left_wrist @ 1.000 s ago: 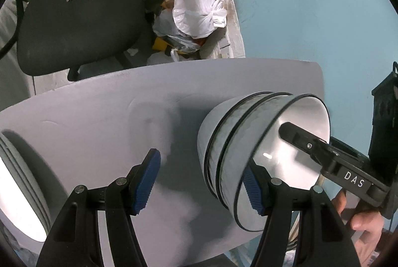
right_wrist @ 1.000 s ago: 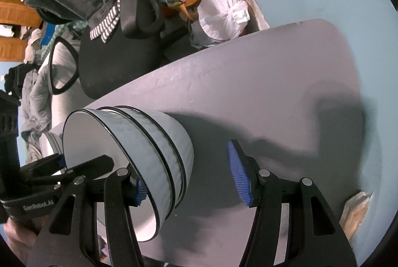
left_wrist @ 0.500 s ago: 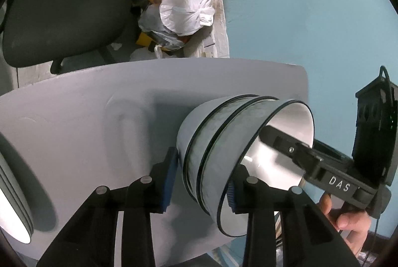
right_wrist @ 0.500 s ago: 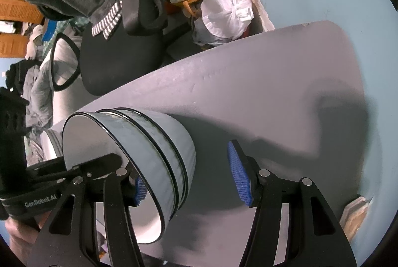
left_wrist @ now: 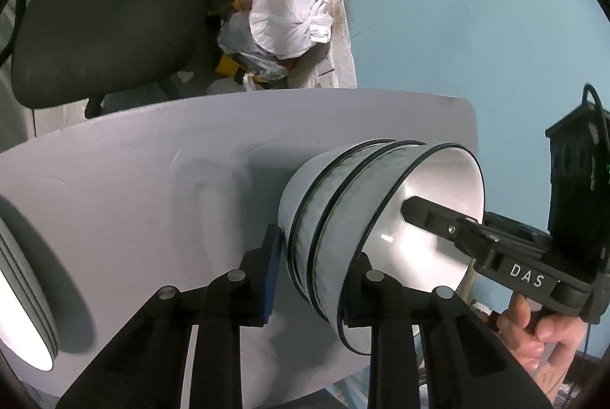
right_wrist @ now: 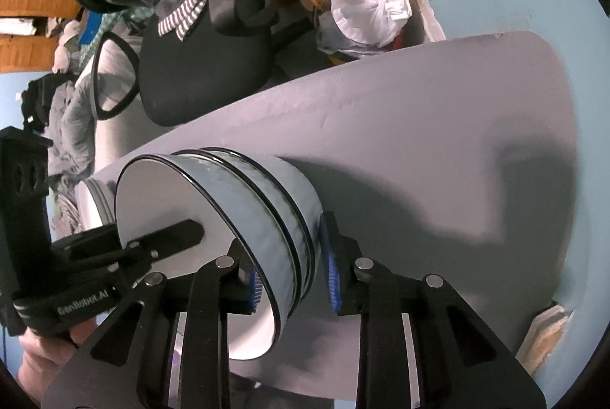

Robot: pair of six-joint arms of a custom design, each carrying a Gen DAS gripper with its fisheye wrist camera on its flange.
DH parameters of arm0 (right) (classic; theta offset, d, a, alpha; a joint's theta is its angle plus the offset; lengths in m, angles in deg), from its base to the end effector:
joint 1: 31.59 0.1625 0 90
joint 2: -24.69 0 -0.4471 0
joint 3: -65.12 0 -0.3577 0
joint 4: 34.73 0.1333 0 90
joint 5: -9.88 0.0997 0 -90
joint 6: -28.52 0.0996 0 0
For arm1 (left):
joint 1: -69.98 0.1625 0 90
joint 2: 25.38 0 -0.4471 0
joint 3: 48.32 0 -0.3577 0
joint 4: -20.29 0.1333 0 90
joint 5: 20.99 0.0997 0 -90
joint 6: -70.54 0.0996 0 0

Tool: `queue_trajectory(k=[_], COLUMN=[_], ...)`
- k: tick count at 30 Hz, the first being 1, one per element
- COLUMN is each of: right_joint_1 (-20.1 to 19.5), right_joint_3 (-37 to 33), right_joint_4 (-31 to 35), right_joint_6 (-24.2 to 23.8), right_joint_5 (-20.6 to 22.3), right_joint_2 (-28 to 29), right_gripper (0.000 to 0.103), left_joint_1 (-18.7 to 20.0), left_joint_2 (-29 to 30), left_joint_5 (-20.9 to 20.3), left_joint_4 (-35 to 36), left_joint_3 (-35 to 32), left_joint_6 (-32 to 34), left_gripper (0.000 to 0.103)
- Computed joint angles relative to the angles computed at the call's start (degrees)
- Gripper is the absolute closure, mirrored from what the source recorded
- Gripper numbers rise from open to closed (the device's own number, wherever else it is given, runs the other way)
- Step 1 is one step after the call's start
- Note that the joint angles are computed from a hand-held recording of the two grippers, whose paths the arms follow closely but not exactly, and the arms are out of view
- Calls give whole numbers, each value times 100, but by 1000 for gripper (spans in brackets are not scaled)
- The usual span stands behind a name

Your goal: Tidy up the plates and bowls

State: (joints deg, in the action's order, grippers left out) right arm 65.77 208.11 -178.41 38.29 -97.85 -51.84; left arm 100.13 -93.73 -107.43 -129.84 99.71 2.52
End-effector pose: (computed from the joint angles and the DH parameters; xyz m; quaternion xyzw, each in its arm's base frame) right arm 0.1435 -0.3074 0.1548 -0.0035 -0.9821 -0.0859 0.1678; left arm -0.1805 -0.2661 0.0991 -0.0649 0.9829 0.0471 0.1659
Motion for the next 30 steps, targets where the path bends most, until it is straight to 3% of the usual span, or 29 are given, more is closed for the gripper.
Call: queue_trajectory(k=[10,18,30], right_joint_1=[135,472,575], right_joint_3=[43,104,136], right_joint_4=[-34,-225,-133], right_joint_6=[-107,125,415], right_joint_5=[-150,-503,-429], right_joint_2=[-26,58,54], right_gripper=[83,84,86], left_joint_1=[-15,-82,-260], left_joint_2=[57,46,-318], left_joint_5=[3,43,-51], left_joint_4=[170,254,583], left_joint_3=[-104,-126,-18], left_joint_6=[61,61,-127], left_gripper=[79,79,80])
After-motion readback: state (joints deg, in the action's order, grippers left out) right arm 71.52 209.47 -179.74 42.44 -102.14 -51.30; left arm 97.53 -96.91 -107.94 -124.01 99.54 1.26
